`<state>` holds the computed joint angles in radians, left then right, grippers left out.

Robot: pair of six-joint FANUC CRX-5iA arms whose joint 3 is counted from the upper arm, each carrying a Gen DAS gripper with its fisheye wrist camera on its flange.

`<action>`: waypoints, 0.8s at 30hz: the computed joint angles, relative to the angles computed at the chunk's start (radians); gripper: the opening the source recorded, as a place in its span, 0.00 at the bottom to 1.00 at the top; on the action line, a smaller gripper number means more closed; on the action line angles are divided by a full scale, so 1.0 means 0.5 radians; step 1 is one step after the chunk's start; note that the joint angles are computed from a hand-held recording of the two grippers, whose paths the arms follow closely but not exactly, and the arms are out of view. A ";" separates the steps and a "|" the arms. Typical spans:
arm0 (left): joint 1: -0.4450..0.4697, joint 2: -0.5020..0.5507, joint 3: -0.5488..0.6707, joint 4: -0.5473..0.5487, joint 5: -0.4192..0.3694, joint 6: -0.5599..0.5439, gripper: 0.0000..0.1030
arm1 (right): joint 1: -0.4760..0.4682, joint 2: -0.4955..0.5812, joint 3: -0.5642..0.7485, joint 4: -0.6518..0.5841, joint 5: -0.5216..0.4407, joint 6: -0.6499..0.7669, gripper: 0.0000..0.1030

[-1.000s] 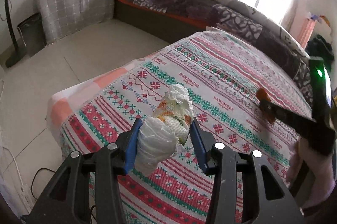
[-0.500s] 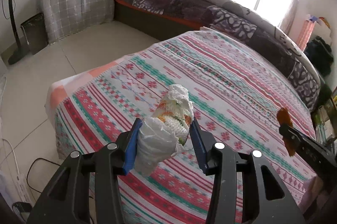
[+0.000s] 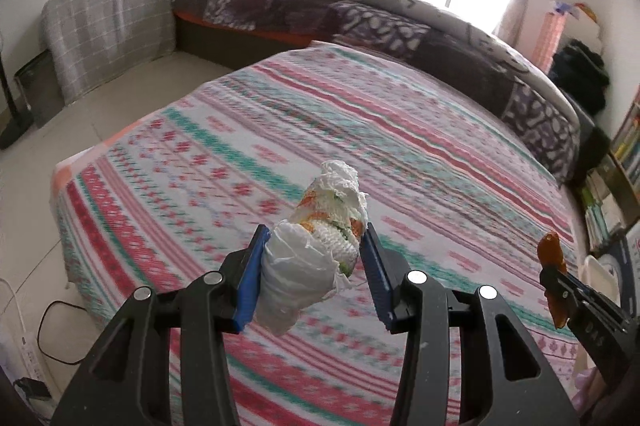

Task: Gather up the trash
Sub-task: 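Carry both items over the white bin and open both tools to drop them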

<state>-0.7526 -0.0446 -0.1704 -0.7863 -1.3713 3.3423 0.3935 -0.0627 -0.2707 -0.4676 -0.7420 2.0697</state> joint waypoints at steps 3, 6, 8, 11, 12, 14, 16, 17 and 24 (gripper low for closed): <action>-0.005 0.079 0.084 0.000 0.021 -0.054 0.45 | -0.125 0.030 0.041 -0.055 -0.025 0.038 0.16; -0.007 0.167 0.181 -0.001 0.046 -0.115 0.45 | -0.248 0.070 0.089 -0.092 -0.048 0.068 0.16; -0.012 0.218 0.241 0.000 0.063 -0.159 0.45 | -0.333 0.099 0.124 -0.111 -0.053 0.084 0.16; -0.025 0.314 0.356 0.000 0.087 -0.235 0.45 | -0.430 0.137 0.165 -0.117 -0.043 0.089 0.16; -0.027 0.338 0.384 0.000 0.093 -0.254 0.45 | -0.466 0.155 0.184 -0.117 -0.040 0.087 0.16; -0.037 0.398 0.455 0.002 0.110 -0.298 0.45 | -0.530 0.192 0.219 -0.101 -0.030 0.069 0.16; -0.039 0.460 0.531 0.007 0.138 -0.354 0.45 | -0.599 0.228 0.255 -0.089 -0.017 0.053 0.16; -0.040 0.487 0.563 0.010 0.149 -0.378 0.45 | -0.625 0.237 0.264 -0.086 -0.008 0.047 0.16; -0.037 0.709 0.847 0.049 0.246 -0.605 0.45 | -0.808 0.373 0.383 -0.024 0.044 -0.051 0.30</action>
<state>-0.7712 0.3101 0.2530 -0.7618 -1.2482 3.0397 -0.0105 0.1236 -0.0791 -0.4793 -0.7201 2.0443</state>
